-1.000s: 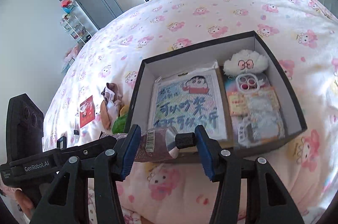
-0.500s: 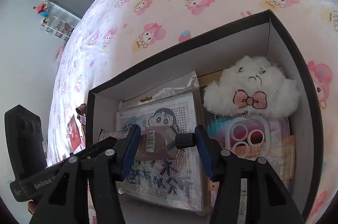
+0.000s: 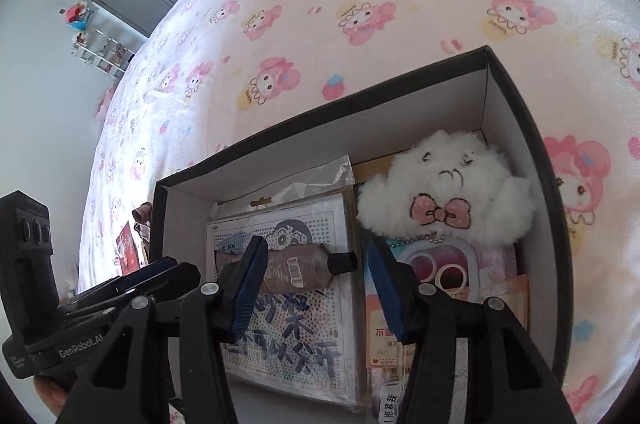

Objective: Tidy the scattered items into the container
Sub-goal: 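Lower the tube into the box and open the right gripper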

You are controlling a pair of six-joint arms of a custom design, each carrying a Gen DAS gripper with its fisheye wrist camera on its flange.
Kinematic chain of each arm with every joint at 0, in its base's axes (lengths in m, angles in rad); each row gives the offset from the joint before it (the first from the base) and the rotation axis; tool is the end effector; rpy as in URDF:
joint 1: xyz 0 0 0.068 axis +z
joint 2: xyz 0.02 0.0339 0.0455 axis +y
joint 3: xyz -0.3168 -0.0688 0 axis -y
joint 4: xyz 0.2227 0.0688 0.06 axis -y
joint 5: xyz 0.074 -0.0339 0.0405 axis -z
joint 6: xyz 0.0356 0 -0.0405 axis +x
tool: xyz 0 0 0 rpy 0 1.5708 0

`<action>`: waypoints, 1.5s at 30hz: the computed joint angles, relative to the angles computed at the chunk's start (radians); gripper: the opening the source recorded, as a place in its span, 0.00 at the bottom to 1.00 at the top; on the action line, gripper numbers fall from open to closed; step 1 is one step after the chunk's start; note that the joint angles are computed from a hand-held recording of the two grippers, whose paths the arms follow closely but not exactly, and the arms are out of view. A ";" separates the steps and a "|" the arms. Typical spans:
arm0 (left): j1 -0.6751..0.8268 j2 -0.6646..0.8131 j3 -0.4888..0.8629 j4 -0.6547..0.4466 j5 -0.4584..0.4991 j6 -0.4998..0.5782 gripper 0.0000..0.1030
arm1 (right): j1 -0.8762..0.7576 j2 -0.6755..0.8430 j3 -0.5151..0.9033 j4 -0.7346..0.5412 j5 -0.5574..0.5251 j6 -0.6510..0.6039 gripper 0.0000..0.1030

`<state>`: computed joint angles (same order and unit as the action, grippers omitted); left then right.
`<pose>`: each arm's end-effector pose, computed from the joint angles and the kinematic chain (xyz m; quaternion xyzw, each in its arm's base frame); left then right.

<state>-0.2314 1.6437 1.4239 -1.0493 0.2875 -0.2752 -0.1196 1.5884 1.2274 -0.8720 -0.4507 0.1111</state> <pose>0.2952 -0.0799 0.3362 0.0001 0.9787 -0.1744 0.1085 0.2900 -0.0192 0.3077 0.0733 0.9588 0.2196 0.1648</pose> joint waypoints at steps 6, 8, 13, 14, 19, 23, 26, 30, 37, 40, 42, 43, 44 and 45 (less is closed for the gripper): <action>-0.078 0.028 -0.042 -0.026 -0.002 -0.013 0.37 | 0.073 -0.013 0.004 -0.122 0.022 -0.070 0.47; -0.095 0.071 -0.036 -0.029 -0.022 -0.041 0.25 | 0.116 0.010 0.017 -0.132 0.083 -0.068 0.46; -0.081 0.126 -0.031 0.029 -0.041 -0.074 0.26 | 0.137 0.093 0.044 -0.117 0.163 -0.068 0.46; -0.075 0.134 -0.029 0.044 -0.038 -0.076 0.26 | 0.142 0.106 0.048 -0.110 0.170 -0.066 0.46; -0.032 0.160 -0.025 0.099 -0.012 -0.109 0.26 | 0.183 0.149 0.061 -0.048 0.254 -0.043 0.46; 0.008 0.171 -0.036 0.162 0.051 -0.145 0.26 | 0.194 0.162 0.072 0.017 0.303 0.010 0.46; 0.018 0.179 -0.034 0.202 0.062 -0.180 0.27 | 0.180 0.172 0.084 0.042 0.309 0.035 0.46; 0.048 0.155 -0.038 0.178 0.121 -0.144 0.30 | 0.149 0.110 0.068 0.032 0.248 0.039 0.46; 0.016 -0.091 -0.142 0.164 0.120 -0.065 0.35 | 0.172 -0.145 0.002 -0.019 0.241 0.044 0.47; -0.025 -0.214 -0.143 0.133 0.042 -0.072 0.37 | 0.245 -0.256 -0.005 -0.052 0.325 0.079 0.47; -0.062 -0.299 -0.149 0.119 -0.016 -0.092 0.37 | 0.301 -0.330 -0.002 -0.084 0.386 0.117 0.47; -0.078 -0.340 -0.154 0.109 -0.039 -0.103 0.37 | 0.331 -0.362 0.000 -0.101 0.412 0.139 0.48; -0.093 -0.378 -0.160 0.095 -0.061 -0.111 0.37 | 0.359 -0.390 -0.003 -0.110 0.434 0.162 0.48; -0.115 -0.396 -0.164 0.096 -0.089 -0.122 0.37 | 0.391 -0.416 -0.007 -0.119 0.456 0.186 0.48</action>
<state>-0.3466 1.2479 1.2602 -0.9531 0.1982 -0.3976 0.2715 1.1721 1.2204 -0.9911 0.0056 0.2967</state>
